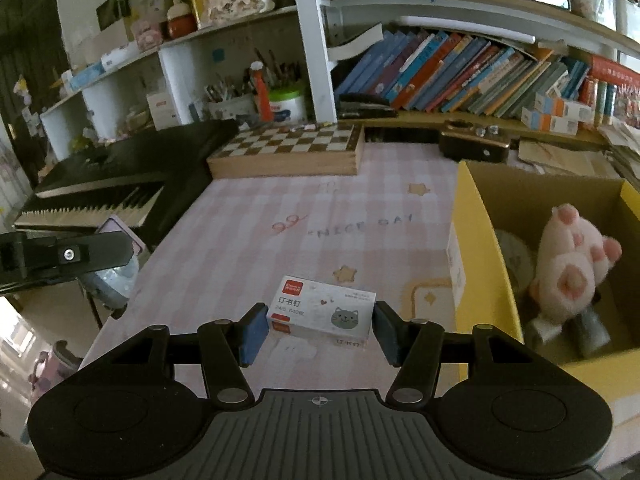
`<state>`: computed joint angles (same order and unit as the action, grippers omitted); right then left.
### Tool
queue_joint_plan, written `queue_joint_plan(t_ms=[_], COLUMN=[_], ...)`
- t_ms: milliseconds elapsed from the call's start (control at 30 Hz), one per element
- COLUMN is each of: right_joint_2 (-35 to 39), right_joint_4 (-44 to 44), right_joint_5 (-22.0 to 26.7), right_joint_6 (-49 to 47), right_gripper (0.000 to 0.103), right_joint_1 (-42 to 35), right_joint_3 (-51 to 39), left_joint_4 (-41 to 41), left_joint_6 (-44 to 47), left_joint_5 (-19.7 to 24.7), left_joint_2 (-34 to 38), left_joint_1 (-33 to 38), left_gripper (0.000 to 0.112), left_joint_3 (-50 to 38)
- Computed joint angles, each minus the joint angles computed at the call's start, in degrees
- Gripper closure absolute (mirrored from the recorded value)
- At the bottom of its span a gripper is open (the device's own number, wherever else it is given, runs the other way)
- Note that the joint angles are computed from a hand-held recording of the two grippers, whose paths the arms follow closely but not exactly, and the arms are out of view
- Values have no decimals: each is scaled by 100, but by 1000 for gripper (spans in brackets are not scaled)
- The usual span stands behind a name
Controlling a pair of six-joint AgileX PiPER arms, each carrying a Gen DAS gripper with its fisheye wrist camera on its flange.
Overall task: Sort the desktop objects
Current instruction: 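Carry the toy car with the left tool while the right tool carries the white box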
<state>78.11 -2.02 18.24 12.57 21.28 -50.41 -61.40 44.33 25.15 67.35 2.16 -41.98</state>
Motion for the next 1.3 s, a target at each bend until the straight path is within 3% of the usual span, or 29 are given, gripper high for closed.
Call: queue_joint_plan(t_ms=[200,500,833,1033,1300], right_joint_2=[-513,-1282,-2009,-2495,-3183], right_joint_4=[-935,-2613,-3436,-3598,-3782], right_joint_5=[277,931,1833,2537,3779], right_joint_6=[1064,3446,5357,6285,7402], right_gripper=[46,46,46,46,46], right_joint_1=[585,1608,2750,3346,4106], right_joint_3=[396,1001,1675,2021,2289], left_joint_4=[154,223,456,645,695], left_joint_6=[-55,163,311,133,-126], left_joint_5=[668,1706,2651,2517,1931], left_joint_2=[-748,-1519,-2053,-1997,-1591], left_joint_1=[524,1185,1576,777,-614], left_gripper=[52,52,52,52,52], left_joint_3=[530,1005,1372,1420,1294])
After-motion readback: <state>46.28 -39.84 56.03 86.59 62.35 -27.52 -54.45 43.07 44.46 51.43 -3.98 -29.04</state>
